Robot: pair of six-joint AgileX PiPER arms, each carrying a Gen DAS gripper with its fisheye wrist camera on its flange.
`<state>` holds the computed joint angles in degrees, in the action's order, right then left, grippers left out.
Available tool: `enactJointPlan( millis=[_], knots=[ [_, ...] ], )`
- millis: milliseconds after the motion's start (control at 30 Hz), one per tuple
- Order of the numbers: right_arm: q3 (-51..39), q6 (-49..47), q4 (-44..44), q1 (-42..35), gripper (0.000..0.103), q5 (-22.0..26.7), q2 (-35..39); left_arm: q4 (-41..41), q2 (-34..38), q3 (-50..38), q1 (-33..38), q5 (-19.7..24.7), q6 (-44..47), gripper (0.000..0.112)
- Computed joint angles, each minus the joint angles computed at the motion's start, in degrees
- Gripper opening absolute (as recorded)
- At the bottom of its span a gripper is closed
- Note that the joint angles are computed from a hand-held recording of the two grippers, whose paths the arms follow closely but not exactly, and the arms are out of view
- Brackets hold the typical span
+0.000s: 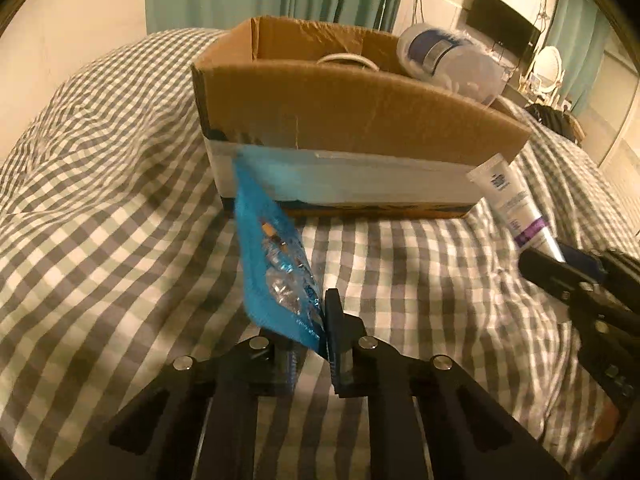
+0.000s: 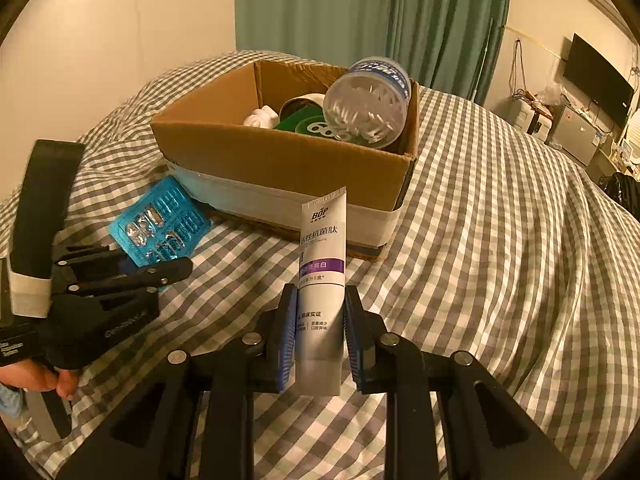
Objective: Organize objects
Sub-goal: 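Carry the blister pack and toothpaste tube into the cardboard box and open both tools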
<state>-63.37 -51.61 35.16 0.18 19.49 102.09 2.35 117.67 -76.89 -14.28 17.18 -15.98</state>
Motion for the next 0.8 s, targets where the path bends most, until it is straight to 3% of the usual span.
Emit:
enactJointPlan(
  millis=[400,667,800],
  knots=[
    [1.18,-1.85,1.58,-0.28,0.022,0.6,-2.35,0.06,-11.41,9.23,0.64,-2.72,1.6,0.006],
    [1.17,-6.36,8.37,-2.26,0.022,5.07,-8.34,7.8,-14.78,3.64,-0.86,0.31,-3.67,0.006],
    [-5.18,-6.52,9.78,-3.32,0.022,10.06,-8.92,5.81,-13.46,-3.98,-0.38,2.77,1.06,0.006]
  ],
)
